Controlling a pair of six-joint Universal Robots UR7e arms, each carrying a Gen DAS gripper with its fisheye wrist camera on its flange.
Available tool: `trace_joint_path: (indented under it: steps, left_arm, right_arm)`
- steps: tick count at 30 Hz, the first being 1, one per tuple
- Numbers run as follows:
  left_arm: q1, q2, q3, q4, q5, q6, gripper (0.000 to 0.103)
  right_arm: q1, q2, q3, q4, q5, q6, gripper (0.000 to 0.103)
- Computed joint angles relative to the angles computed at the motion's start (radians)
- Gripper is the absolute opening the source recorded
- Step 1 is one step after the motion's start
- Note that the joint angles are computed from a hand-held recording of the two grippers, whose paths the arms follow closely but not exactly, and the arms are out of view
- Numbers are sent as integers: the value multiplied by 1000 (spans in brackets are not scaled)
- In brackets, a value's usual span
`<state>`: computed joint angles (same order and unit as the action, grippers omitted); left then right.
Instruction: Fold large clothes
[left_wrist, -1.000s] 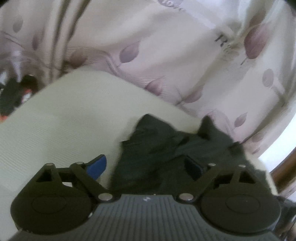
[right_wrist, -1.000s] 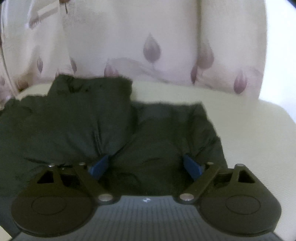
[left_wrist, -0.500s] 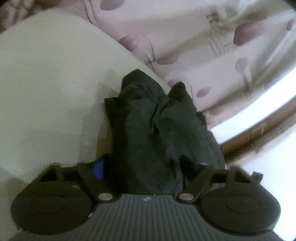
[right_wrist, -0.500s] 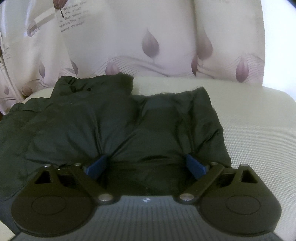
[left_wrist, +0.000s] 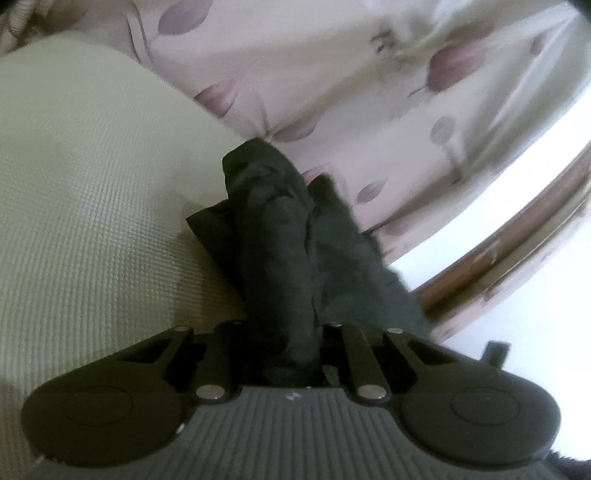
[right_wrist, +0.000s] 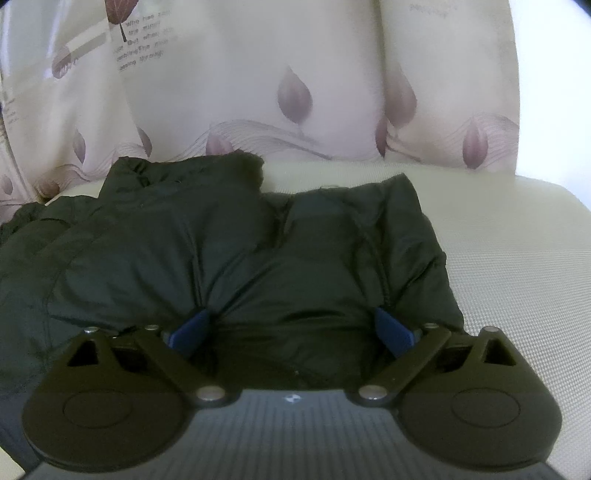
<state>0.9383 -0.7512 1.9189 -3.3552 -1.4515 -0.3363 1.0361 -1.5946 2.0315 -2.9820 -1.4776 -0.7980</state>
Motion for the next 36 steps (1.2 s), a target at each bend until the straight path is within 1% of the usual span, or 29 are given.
trace_joint_path:
  steps: [3,4,6,8,11,12,14,15,16,17,19,20,21,22,23,24,25,26,27,28,30,32,34,35,36]
  left_arm:
    - [-33,-26,80,-94,5,-31,16]
    - [-43,-35,105,-108,11,-53,16]
    - [-60,-51,149,-122,31,-96,16]
    - [-73,-56,183,-152,43,-140,16]
    - [-78,-65,208,-158,46,-162,17]
    - [-76,-65,206,-151,48,-172,18]
    - [-60,-69,198,-125,36,-191,23]
    - [-55,-68,191,-110,38,-199,27]
    - [-48,-67,185,-91,32,-199,36]
    - [-41,-66,179,-72,17,-198,40]
    - [-27,-54,156,-60,-22,-178,44]
    - [-24,-48,144,-51,-30,-173,44]
    - [-24,-39,137,-54,-30,-168,44]
    - [-26,-28,133,-66,-22,-161,41]
    - [-31,-20,130,-73,-17,-154,37]
    - [-42,-14,133,-87,4,-148,32]
    - [-52,-6,139,-116,17,-144,25]
    - [-59,-1,151,-157,24,-147,23]
    - [-67,4,167,-210,29,-151,20]
    - [-75,9,182,-254,36,-160,19]
    - [-93,9,219,-334,63,-209,18]
    - [-114,-8,271,-395,94,-241,18]
    - [-127,-38,325,-436,118,-294,18]
    - [-130,-53,346,-442,119,-309,18]
    - [-142,-75,368,-428,134,-307,18]
  right_arm:
    - [7,-25,-20,80,-11,-13,98]
    - [2,-42,-19,102,2,-23,98]
    - [-29,-82,1,106,66,-48,98]
    - [-63,-115,22,85,104,-67,98]
    - [-137,-154,41,102,176,-53,98]
    - [-157,-161,45,101,188,-43,99]
    - [-174,-169,51,93,170,-42,99]
    - [-181,-170,54,82,167,-44,99]
    - [-189,-170,55,73,171,-44,99]
    - [-193,-168,53,70,171,-42,99]
    - [-196,-157,41,78,157,-30,101]
    - [-196,-152,39,82,147,-22,102]
    - [-194,-145,36,92,135,-11,103]
    - [-191,-135,25,119,121,7,103]
    - [-189,-127,16,145,109,29,103]
    - [-191,-119,5,176,108,64,103]
    - [-202,-114,-2,206,129,105,103]
    - [-209,-119,8,194,143,105,103]
    - [-200,-120,16,190,126,81,103]
    - [-193,-127,20,206,114,67,103]
    - [-202,-160,30,283,146,83,103]
    - [-195,-217,87,317,128,48,103]
    - [-190,-294,137,398,121,-31,103]
    - [-183,-327,162,396,103,-77,103]
    - [-174,-356,191,353,76,-111,103]
